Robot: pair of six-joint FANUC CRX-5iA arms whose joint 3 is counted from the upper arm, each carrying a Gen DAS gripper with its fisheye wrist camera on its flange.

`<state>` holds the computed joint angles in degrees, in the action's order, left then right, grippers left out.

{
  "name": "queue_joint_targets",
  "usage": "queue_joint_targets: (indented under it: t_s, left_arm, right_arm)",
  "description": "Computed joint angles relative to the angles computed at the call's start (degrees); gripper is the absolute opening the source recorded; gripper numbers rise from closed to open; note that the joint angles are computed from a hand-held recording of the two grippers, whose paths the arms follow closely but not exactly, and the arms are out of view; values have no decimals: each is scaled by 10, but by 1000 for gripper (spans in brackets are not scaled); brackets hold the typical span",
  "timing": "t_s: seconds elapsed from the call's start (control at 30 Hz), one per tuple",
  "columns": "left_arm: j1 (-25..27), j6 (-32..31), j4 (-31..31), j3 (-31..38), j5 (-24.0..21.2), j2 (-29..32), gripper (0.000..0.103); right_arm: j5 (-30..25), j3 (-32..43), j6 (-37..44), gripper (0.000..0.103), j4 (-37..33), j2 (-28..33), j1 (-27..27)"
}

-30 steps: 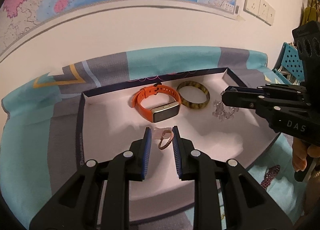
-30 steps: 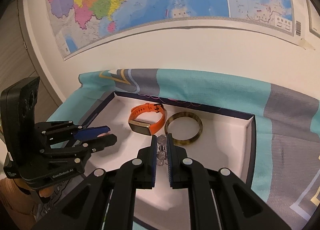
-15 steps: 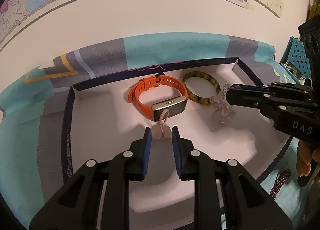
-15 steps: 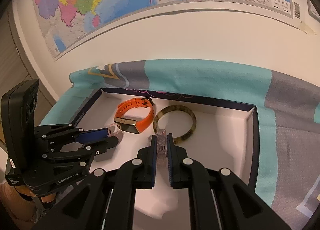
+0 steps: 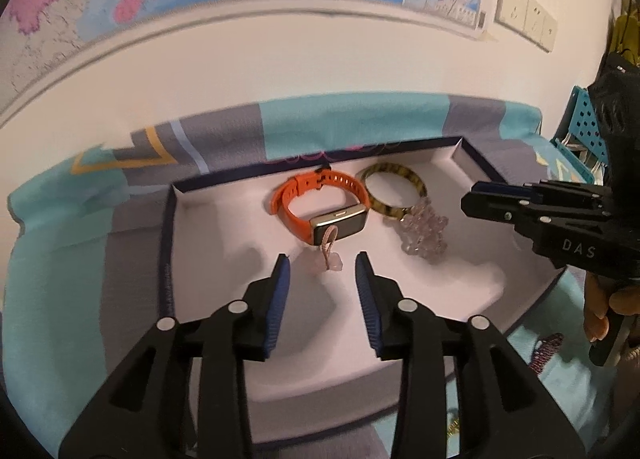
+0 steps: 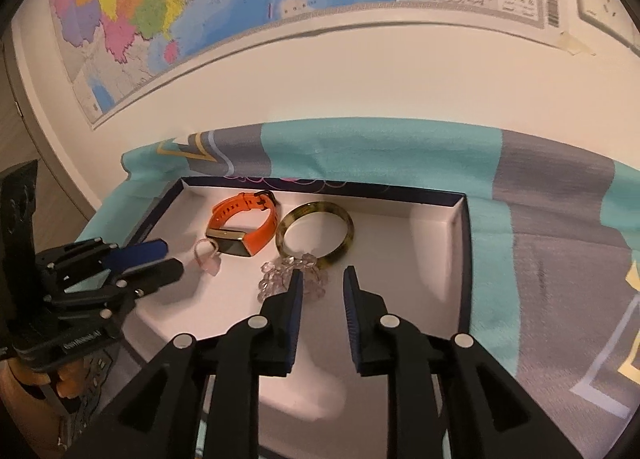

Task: Organize jewelry
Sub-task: 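Open both tools to release the bracelet and pendant in the box, then withdraw both tools from the box toward the remaining rings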

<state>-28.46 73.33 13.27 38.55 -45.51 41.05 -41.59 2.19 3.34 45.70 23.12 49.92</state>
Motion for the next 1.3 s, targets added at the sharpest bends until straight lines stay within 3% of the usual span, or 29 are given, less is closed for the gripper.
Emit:
queue_joint_targets:
  t_s: [0.23,0.43,0.9,1.07,1.3]
  left_arm:
    - [6,-71,59,-147,88,-91,46]
    - [12,-117,101,-246,130,-148,50]
    - [18,-138,117,-353,141,-205,53]
    - [21,-173,145,-390,137,-223,55]
    - [21,-208,177,-423,131,-234,55]
  right_arm:
    - [7,-52,-45,34,57,-39,22]
    - [-2,-96,-88,41,96,-72,51]
    - [-19,-158,-142,42,57,-99,109]
    - [-26,-165,-159,48,55,-98,118]
    - [-19,-173,-173,49,55,-99,121]
